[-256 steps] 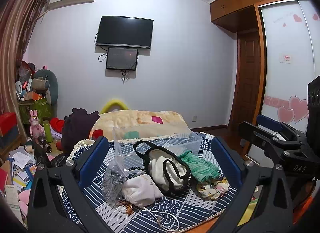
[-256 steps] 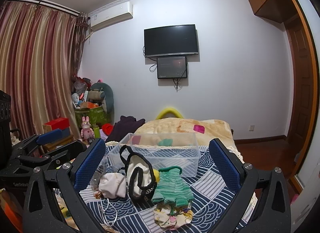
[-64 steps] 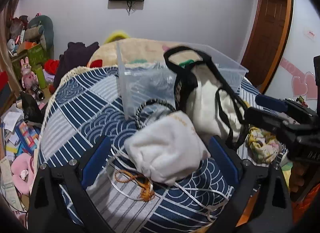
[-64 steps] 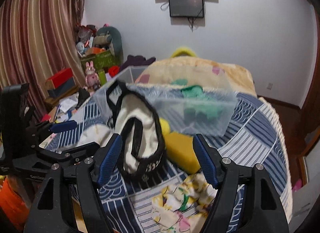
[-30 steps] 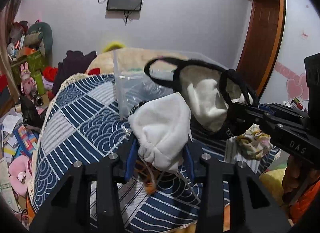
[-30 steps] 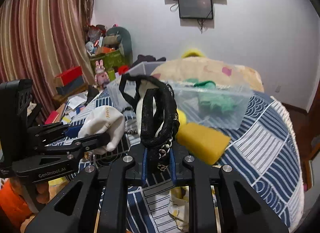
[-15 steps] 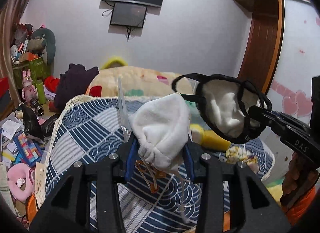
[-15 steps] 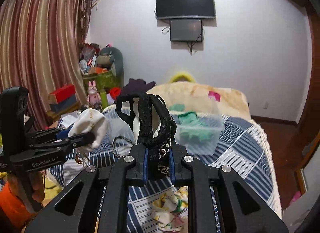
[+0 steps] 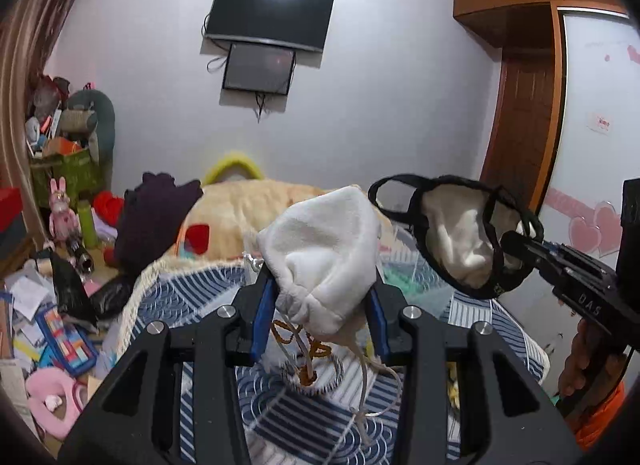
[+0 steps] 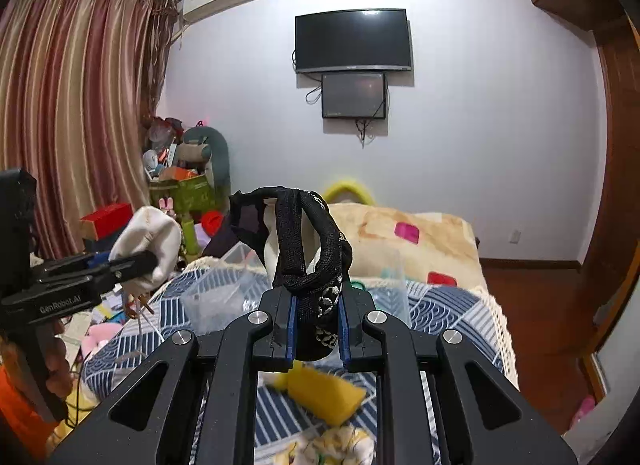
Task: Organize soft objects
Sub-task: 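Carry the pouch and tote bag into the clear box and open both tools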
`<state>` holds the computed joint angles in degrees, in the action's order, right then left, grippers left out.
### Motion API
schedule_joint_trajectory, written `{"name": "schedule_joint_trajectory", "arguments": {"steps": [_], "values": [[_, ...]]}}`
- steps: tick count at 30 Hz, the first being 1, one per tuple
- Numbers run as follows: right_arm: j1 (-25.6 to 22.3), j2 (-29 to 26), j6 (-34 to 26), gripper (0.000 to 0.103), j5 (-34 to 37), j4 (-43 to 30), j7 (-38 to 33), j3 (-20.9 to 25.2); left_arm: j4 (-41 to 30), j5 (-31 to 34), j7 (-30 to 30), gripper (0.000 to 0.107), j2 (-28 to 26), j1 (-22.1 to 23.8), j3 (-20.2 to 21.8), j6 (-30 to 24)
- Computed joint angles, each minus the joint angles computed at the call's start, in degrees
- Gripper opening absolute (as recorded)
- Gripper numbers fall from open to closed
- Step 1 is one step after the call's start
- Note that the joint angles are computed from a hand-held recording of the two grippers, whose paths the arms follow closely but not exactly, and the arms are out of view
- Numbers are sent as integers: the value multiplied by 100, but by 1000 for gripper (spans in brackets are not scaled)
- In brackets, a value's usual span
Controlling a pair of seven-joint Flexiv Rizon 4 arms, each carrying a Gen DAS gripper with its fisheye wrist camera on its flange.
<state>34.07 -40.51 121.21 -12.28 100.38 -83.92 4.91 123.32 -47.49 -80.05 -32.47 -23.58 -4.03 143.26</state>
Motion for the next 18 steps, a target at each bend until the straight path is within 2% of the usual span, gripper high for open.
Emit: {"name": "schedule_joint_trajectory", "arguments": {"steps": [10,18], "values": [[394,-243,-329,14,286,-628,-119,-364,-781,-661,910,41,-310,4,27,84],[345,-413,-714,14,92,-893,-13,-298,-1428,-1329,1626,41,-699,105,-104,-231]]}}
